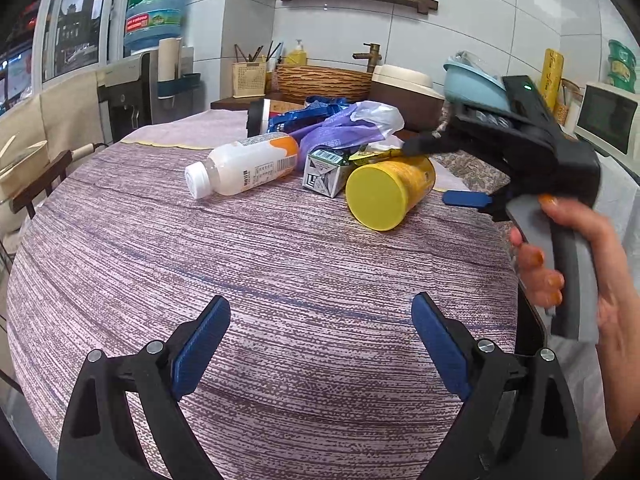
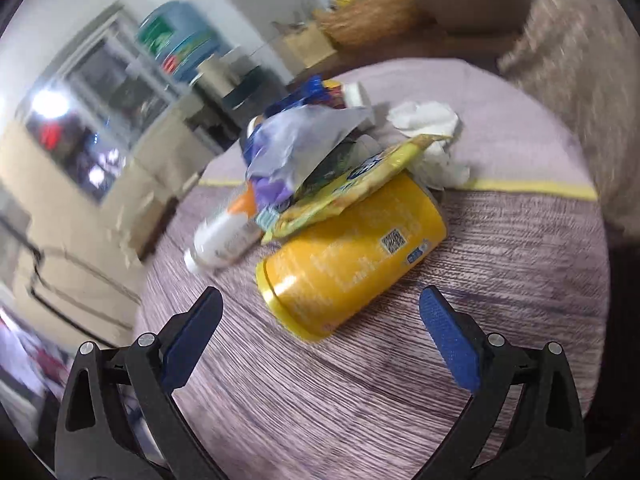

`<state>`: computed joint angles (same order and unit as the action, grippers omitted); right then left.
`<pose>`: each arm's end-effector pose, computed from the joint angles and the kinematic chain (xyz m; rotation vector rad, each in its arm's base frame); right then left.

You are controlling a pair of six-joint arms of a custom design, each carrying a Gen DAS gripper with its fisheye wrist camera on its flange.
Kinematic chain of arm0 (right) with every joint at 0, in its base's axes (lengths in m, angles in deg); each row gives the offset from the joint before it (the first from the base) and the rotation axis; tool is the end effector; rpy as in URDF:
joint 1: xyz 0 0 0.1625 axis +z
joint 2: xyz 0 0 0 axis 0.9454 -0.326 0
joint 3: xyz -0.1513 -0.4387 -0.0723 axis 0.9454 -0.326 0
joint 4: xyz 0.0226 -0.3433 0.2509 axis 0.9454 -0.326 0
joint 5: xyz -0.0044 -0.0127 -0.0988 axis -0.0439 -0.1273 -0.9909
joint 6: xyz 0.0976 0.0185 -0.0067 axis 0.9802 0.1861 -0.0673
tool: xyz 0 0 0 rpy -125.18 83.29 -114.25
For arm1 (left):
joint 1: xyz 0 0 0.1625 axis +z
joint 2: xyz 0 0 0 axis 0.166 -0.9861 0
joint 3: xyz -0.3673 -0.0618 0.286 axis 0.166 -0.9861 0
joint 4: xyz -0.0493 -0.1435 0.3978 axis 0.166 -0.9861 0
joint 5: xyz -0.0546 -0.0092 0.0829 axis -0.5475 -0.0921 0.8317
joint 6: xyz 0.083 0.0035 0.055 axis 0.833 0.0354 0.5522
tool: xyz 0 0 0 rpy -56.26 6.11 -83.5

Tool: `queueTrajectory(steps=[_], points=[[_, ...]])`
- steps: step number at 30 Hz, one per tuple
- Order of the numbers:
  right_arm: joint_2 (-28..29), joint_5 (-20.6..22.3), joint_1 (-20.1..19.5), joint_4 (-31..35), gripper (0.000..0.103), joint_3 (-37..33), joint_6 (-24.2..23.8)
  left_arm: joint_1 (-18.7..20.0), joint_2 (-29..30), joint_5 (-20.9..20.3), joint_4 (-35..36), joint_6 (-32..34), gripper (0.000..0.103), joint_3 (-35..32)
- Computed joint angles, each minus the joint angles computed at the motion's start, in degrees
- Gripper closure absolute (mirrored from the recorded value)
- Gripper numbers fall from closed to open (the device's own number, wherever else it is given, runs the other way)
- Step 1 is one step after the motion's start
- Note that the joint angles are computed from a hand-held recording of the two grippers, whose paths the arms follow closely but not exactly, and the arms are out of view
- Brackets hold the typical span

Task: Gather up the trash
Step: 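Return both tools to the table, then grasp the yellow chip can with the right gripper while the left grasps the white bottle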

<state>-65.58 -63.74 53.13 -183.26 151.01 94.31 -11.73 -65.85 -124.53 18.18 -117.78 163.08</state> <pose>0.4727 -0.4719 0.1900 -0.7469 2.9888 -0.4304 -0.2803 -0.1986 0.3787 0.1313 2.1081 -1.1840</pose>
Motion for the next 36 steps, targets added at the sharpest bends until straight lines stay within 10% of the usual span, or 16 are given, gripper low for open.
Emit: queueTrajectory(steps=[18, 26, 36], points=[[7.09, 3.84, -1.60, 4.57, 0.023, -5.52, 20.63, -0.34, -2.26, -0.18, 4.79, 0.49, 0.012, -1.25], [5.76, 4.31, -1.79, 3.06, 0.027, -3.30, 18.28, 1.17, -2.64, 0.16, 4.57, 3.02, 0.012, -1.33], [-2.87, 2.51, -1.33, 14.46, 0.030, 1.23, 2.37, 8.77, -2.42, 3.12, 6.63, 13.12, 0.012, -6.34]])
